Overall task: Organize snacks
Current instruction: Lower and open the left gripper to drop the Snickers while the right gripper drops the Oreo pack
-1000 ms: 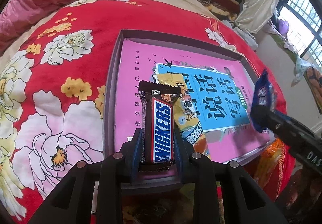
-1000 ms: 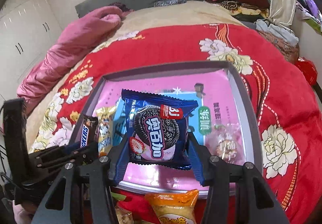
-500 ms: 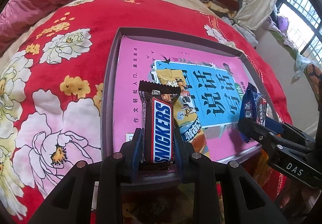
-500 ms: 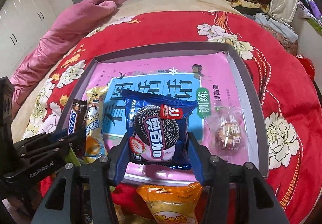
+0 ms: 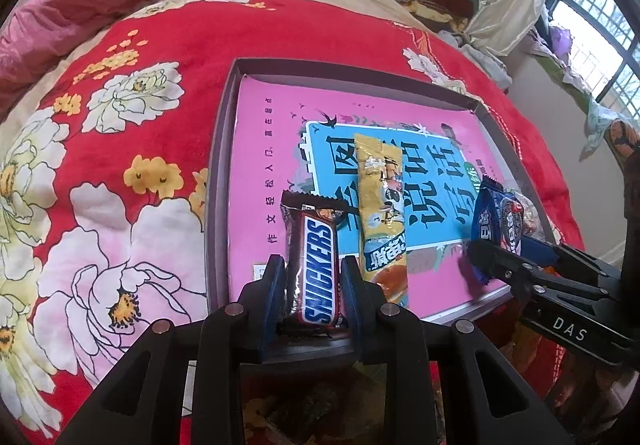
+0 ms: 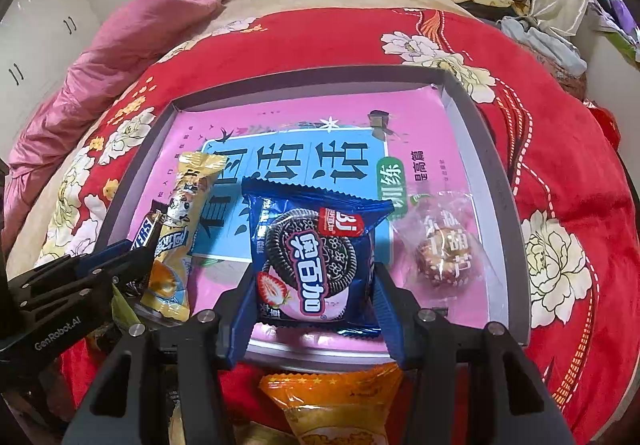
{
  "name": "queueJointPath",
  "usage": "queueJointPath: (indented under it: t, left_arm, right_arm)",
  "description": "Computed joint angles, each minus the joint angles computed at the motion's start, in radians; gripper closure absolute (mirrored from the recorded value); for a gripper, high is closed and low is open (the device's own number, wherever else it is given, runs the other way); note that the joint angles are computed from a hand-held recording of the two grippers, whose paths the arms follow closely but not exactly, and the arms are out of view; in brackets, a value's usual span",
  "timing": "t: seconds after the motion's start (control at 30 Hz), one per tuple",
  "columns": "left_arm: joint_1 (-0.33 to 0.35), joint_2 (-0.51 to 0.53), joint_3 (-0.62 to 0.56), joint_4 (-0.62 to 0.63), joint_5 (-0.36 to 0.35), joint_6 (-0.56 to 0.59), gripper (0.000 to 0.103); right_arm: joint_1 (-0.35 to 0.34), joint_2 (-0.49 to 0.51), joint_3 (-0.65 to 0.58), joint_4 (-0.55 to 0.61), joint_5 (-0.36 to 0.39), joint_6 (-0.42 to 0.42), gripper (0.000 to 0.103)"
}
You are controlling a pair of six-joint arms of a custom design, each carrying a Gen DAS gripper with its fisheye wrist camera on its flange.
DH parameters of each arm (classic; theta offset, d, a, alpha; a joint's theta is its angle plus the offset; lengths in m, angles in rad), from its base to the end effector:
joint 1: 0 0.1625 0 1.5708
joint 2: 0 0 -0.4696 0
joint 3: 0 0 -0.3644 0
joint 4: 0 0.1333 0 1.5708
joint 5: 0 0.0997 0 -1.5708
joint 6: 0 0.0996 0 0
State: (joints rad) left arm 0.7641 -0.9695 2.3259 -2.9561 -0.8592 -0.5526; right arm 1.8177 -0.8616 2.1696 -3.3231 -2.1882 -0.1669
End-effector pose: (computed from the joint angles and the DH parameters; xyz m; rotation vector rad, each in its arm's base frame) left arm -0.1841 -0.4511 0.1212 0.3078 2.5170 -0.6207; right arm 0.2018 -0.4910 0.1365 0.3349 -2.4658 0.5918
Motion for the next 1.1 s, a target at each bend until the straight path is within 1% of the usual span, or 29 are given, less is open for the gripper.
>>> queueJointPath:
  t: [0.47,0.67,0.93,1.0,1.1]
  left_arm:
    - [0.007,-0.007,0.004,-0.01,-0.011,0.01,0.073]
    - [0.005,-0.008,0.006,-0.019,-0.017,0.013,0.073]
    - [0.001,-0.017,0.009,-0.033,-0.019,0.017,0.073]
    - [-0.003,-0.018,0.012,-0.038,-0.017,0.023,0.072]
    - [-0.005,-0.021,0.013,-0.037,-0.013,0.03,0.065]
  right_arm:
    - [-0.006,-0.014,0.01,0.013,0.003,0.028,0.049]
    - [-0.011,-0.023,0.018,0.001,0.019,0.031,0.049]
    - [-0.005,-0.022,0.024,-0.027,0.021,0.021,0.049]
    - [-0.006,-0.026,0.028,-0.037,0.029,0.017,0.049]
    - [-0.005,-0.03,0.031,-0.039,0.029,0.019,0.049]
